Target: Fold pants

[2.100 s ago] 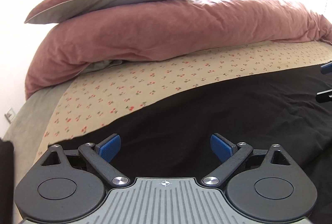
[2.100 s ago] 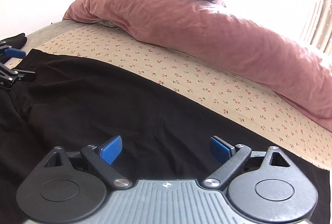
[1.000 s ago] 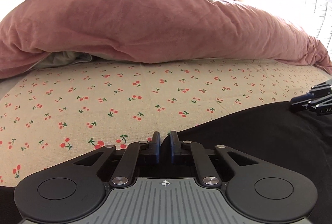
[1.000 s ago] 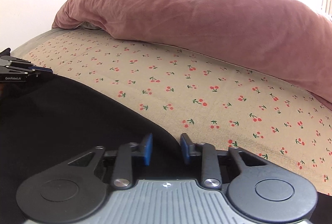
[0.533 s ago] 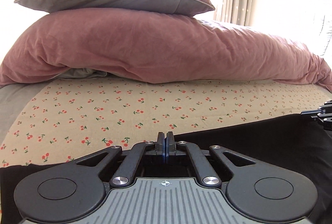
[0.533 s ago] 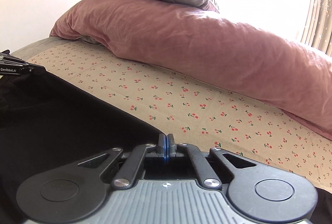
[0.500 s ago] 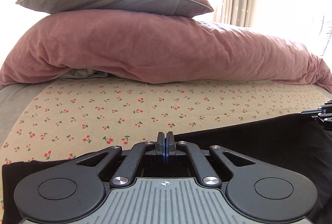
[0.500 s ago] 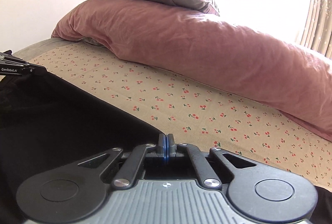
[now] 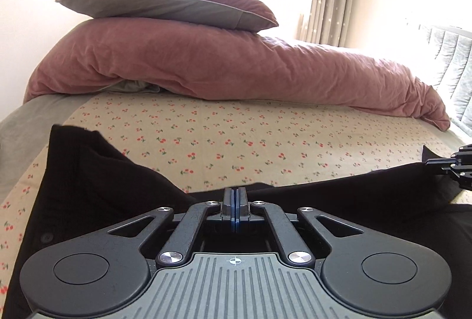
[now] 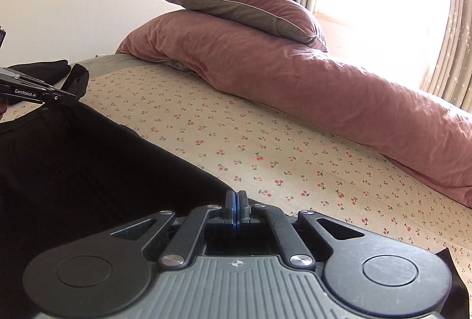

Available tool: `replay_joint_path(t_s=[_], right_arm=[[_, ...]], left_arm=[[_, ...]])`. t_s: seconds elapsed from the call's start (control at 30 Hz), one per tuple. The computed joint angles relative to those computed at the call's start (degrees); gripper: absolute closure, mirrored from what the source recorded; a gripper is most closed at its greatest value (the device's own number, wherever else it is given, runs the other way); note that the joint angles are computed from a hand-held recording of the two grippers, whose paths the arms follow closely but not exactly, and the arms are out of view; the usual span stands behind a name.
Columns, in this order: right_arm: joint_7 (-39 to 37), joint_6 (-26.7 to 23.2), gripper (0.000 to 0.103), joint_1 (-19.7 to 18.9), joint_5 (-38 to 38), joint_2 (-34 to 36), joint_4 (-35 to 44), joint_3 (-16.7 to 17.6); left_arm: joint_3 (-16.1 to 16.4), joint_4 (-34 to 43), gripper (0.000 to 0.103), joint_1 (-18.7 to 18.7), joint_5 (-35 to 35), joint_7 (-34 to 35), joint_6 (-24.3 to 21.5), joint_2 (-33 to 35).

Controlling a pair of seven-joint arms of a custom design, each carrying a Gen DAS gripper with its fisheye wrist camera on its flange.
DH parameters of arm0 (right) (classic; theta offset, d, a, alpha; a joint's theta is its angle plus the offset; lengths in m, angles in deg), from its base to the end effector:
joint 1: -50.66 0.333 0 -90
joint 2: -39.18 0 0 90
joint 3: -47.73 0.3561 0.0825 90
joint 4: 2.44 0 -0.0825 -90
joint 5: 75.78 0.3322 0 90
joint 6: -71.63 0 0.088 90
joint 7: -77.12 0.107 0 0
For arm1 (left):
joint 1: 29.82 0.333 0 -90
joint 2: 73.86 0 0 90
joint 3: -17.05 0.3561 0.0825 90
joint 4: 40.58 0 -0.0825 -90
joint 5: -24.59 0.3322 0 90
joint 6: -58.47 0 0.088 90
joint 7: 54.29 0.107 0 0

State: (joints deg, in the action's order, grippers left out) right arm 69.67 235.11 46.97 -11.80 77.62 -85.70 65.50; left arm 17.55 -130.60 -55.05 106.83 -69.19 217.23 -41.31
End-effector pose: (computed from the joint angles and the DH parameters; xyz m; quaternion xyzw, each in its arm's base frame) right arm 0.7308 0.0677 0.4158 -0.8139 0.3224 -0.2602 0.4073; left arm 0.6169 -0.3328 0.4134 -0.6684 0.5691 -0.3611 0.3146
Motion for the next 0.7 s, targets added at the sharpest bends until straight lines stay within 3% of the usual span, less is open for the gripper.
replay_joint_path(t_s=[0.13, 0.33, 0.57, 0.63, 0.7], right_arm=[[-9.5, 0.5, 0.103, -2.8, 7.5, -5.9, -9.9, 2.3], [-18.8, 0.8, 0.103, -1.4, 14.8, -10.0, -18.4, 0.3], [-16.5, -2.1, 0.103, 2.4, 16.5, -8.5, -19.7, -4.8], [-19.1, -1.4, 0.101, 3.2, 18.6, -8.1, -19.3, -5.3], [-19.6, -1.4, 0.099, 3.9, 19.4, -8.0, -19.0, -6.0]], left_arm=[[-1.0, -7.2, 0.103, -0.1, 3.6, -9.2, 2.0, -3.4], [-3.5, -13.0, 0.103, 1.3, 3.7, -15.3, 3.4, -4.9], [-5.3, -15.6, 0.102, 2.9, 9.3, -23.6, 5.1, -5.8], [-6.1, -15.9, 0.102, 3.6, 9.9, -23.8, 5.9, -5.9], [-6.5, -16.6, 0.094, 4.5, 11.0, -24.8, 7.3, -6.3]])
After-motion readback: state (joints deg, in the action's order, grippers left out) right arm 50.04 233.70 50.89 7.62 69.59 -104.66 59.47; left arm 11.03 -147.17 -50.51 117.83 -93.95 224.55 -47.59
